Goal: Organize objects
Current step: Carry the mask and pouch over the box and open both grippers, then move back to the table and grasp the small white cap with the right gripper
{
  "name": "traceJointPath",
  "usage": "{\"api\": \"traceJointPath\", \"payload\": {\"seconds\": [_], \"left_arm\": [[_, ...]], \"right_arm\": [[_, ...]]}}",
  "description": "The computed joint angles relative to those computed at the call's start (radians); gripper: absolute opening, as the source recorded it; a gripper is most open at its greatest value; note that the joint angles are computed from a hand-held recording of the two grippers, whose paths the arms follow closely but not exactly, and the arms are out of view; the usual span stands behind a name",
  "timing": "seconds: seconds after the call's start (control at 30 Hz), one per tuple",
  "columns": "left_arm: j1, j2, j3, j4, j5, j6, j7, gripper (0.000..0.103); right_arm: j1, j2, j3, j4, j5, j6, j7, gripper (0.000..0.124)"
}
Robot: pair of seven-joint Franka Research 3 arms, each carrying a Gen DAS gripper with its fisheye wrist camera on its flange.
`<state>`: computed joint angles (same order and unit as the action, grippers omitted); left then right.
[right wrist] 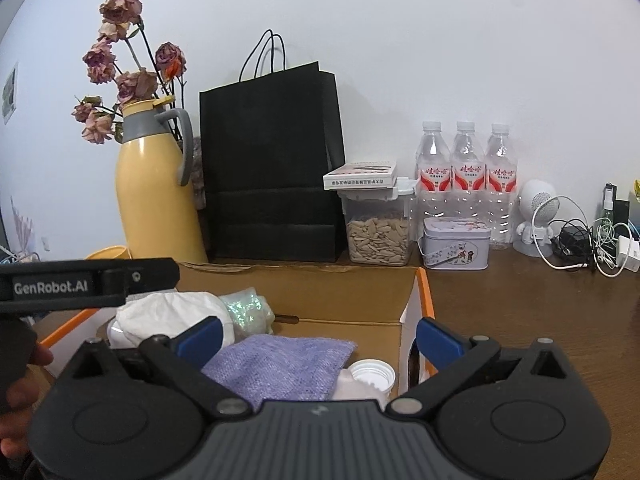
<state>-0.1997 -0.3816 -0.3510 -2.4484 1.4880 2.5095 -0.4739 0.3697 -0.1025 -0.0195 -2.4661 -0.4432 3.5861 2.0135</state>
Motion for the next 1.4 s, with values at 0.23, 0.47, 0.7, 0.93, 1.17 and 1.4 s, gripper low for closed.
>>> {"api": "traceJointPath", "payload": {"seconds": [0.23, 0.47, 0.7, 0.93, 1.17, 1.4], "left_arm": [[-0.015, -0.058, -0.018, -0.033, -0.027, -0.032, 0.008, 0.103], [-0.030, -0.159, -0.039, -0.092, -0.104, -0.045, 0.060, 0.103], [-0.048, -0.282, -0.070, -0.164, -0.225, -0.063, 0.136, 0.103], [-0.074, -0.420, -0.101, -0.243, -0.369, -0.088, 0.212, 0.103], [-0.122, -0.544, -0.134, -0.317, -0.508, -0.119, 0.296, 0.103], [-0.192, -0.628, -0.168, -0.378, -0.636, -0.166, 0.347, 0.103]], "right_arm": [[0.015, -0.033, 0.001, -0.019, 0.018, -0.001, -0.028, 0.103], [0.088, -0.101, -0.084, -0.060, -0.056, -0.016, 0.038, 0.103], [0.147, -0.208, -0.118, -0.147, -0.002, -0.047, -0.019, 0.103], [0.174, -0.339, -0.099, -0.252, 0.097, -0.108, -0.116, 0.103], [0.229, -0.465, -0.115, -0.354, 0.163, -0.146, -0.184, 0.103], [0.257, -0.580, -0.096, -0.443, 0.234, -0.183, -0.257, 0.103]]}}
